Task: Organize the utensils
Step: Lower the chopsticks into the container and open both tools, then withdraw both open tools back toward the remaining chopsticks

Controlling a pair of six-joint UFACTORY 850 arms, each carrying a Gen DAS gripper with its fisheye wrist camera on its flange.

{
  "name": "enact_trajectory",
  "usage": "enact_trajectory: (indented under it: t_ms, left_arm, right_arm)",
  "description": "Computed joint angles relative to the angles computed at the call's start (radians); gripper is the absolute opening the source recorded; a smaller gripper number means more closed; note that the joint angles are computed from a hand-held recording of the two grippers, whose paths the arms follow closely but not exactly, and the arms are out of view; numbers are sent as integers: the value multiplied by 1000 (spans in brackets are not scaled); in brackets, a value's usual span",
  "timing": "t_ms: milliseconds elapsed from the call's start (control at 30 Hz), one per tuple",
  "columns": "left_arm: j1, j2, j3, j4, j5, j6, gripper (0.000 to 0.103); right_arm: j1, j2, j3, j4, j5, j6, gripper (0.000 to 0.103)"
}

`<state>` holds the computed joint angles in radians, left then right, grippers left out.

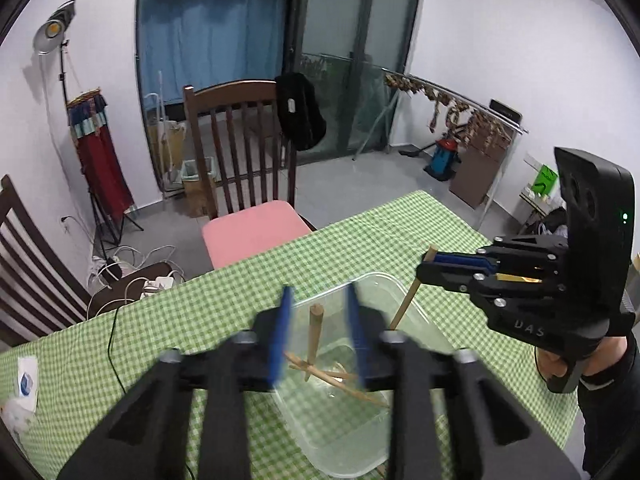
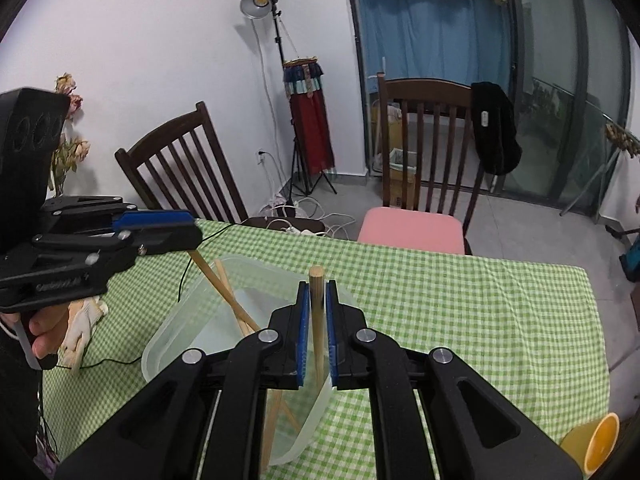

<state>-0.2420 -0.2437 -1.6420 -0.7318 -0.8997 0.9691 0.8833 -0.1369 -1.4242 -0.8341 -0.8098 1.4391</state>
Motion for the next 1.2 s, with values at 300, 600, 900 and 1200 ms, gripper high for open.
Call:
enact_trajectory:
  t_ms: [300,600,900,1200]
  left_arm:
    - [67,104,37,-35,-91,5,58]
    - [177,294,162,-15,-215,85,79]
    - [433,639,551,-216,-209,230,94]
    - [722,893,826,-395,-348,452,95]
  right_arm:
    - [94,10,-72,-49,-173,12,60]
    - [254,13,-124,-71,-390,14,70]
    - [452,27,-49,-130,-576,164,82]
    - [616,-40,-54,-206,-723,313,85]
